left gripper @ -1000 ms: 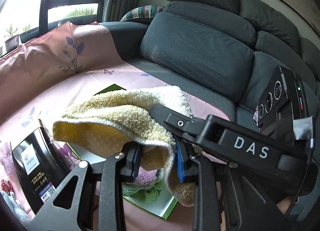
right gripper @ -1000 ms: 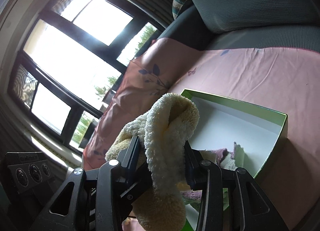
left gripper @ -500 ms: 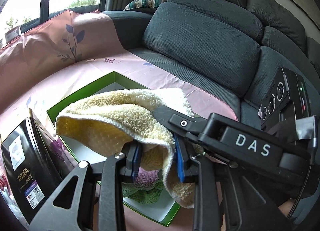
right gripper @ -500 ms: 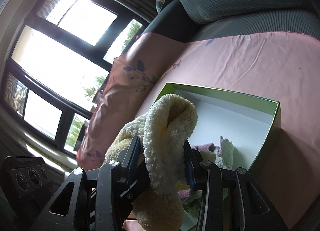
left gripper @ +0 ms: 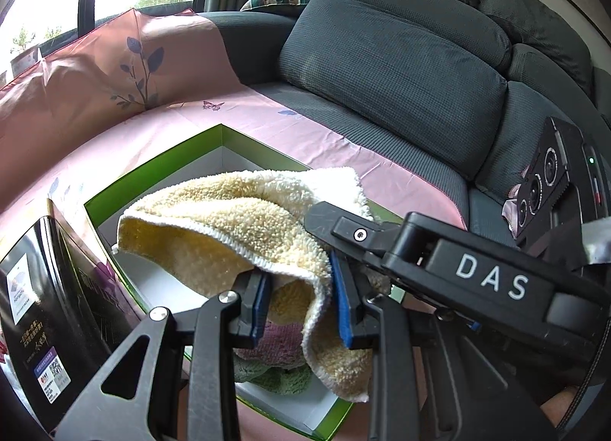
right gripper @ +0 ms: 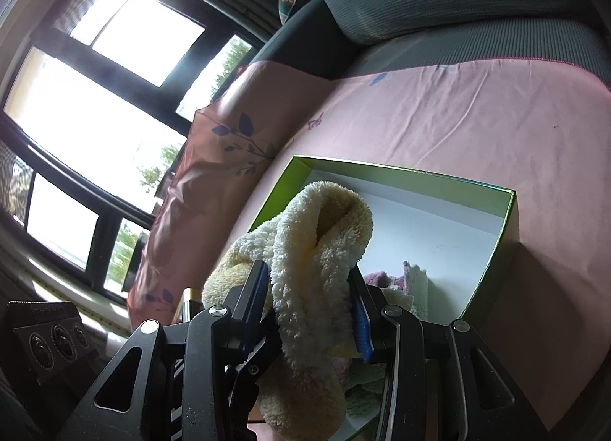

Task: Organize soft objects
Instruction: 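Carry the cream towel with both grippers over the green-rimmed box, then lower the towel into the box and open both grippers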

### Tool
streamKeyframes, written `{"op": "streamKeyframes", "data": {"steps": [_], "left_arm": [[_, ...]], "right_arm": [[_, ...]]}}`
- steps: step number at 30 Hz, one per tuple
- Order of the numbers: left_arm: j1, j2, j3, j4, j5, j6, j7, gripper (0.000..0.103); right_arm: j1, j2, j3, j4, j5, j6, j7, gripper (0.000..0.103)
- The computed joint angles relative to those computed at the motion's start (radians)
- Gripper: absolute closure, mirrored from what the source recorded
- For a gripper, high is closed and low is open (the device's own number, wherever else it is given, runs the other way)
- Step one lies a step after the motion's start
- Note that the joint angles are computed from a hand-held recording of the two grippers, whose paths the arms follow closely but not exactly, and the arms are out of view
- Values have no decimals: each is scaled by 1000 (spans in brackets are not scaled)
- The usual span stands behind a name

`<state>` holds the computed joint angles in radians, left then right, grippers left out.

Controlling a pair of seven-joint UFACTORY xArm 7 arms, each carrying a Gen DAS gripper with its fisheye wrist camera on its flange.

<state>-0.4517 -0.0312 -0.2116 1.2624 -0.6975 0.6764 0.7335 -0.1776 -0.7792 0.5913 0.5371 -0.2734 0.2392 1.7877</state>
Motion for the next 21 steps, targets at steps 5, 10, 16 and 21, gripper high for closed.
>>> {"op": "streamKeyframes", "data": {"steps": [5, 10, 16, 21], "left_arm": [[-3, -1, -4, -8, 26, -30, -13, 77], [-5, -2, -3, -8, 27, -51, -15, 77], [-11, -15, -1, -27, -3, -95, 13, 77], [-16, -13, -2, -32, -4, -119, 6, 77]], "right_arm": [[-15, -3, 8, -10, -3, -25, 13, 60], [-34, 1, 19, 14, -8, -7, 0, 60], [-55, -8, 38, 34, -30, 13, 12, 60], [-66, -11, 49, 41, -40, 24, 26, 60]]}}
